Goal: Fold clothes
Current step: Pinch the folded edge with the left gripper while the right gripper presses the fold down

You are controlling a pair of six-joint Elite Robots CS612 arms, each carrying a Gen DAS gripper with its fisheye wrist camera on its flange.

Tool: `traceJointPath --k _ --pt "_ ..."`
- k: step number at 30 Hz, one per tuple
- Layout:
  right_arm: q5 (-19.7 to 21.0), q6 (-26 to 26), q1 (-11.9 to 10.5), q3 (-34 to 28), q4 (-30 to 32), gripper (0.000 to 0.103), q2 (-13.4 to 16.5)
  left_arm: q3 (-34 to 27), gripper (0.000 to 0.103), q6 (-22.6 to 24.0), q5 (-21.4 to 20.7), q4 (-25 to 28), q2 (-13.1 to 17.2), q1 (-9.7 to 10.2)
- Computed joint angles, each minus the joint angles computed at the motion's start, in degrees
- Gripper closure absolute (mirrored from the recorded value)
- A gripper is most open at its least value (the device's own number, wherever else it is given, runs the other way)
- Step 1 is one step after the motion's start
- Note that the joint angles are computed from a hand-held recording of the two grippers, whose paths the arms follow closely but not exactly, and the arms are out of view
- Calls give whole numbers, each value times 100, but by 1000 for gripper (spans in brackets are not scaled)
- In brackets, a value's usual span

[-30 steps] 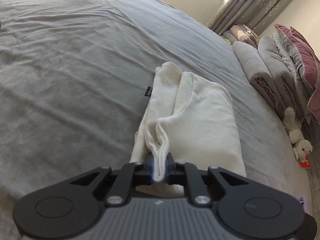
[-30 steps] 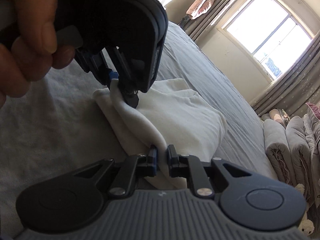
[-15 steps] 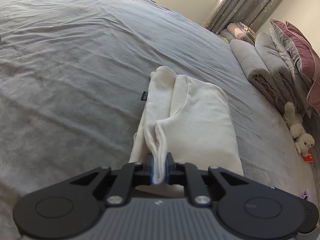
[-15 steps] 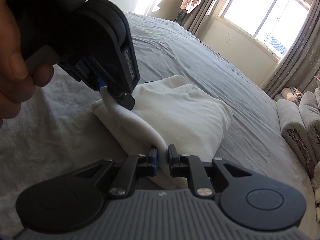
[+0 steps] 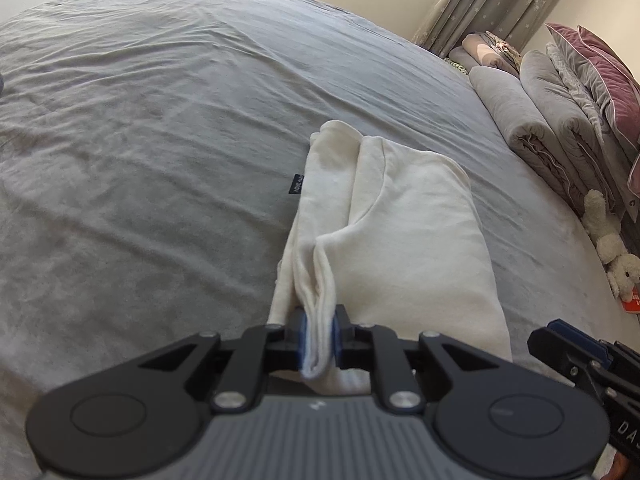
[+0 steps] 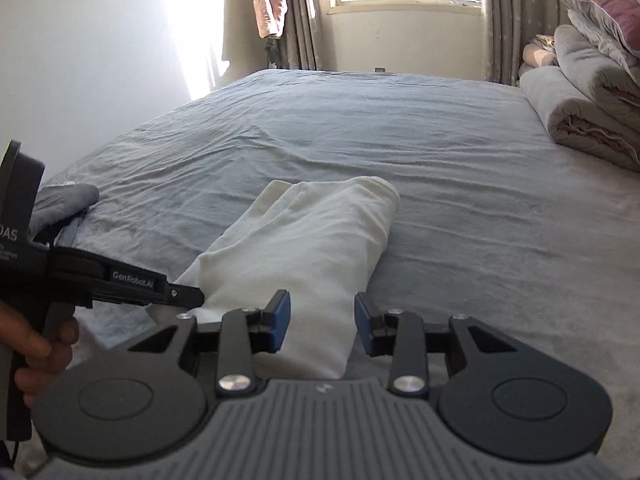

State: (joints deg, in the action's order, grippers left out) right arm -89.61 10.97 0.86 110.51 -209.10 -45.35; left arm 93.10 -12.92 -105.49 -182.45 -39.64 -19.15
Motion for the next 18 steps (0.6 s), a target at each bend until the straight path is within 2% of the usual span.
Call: traceJointPath --k 2,5,7,13,16,18 --pt "132 64 -17 15 52 73 -20 6 89 -1 30 -17 -5 -9" --pt "213 -145 35 -39 422 75 -40 9 89 -59 33 -68 -8 -7" --pt "107 -228 87 -104 799 75 -35 15 89 -24 36 -140 -7 -9" --pt "-7 -187 132 -187 1090 74 12 31 90 174 128 -264 -1 -35" --pt "-271 -336 228 -275 1250 74 81 17 89 224 118 -233 9 -32" --pt "-373 -325 267 -318 1328 73 85 8 83 214 174 -220 8 -28"
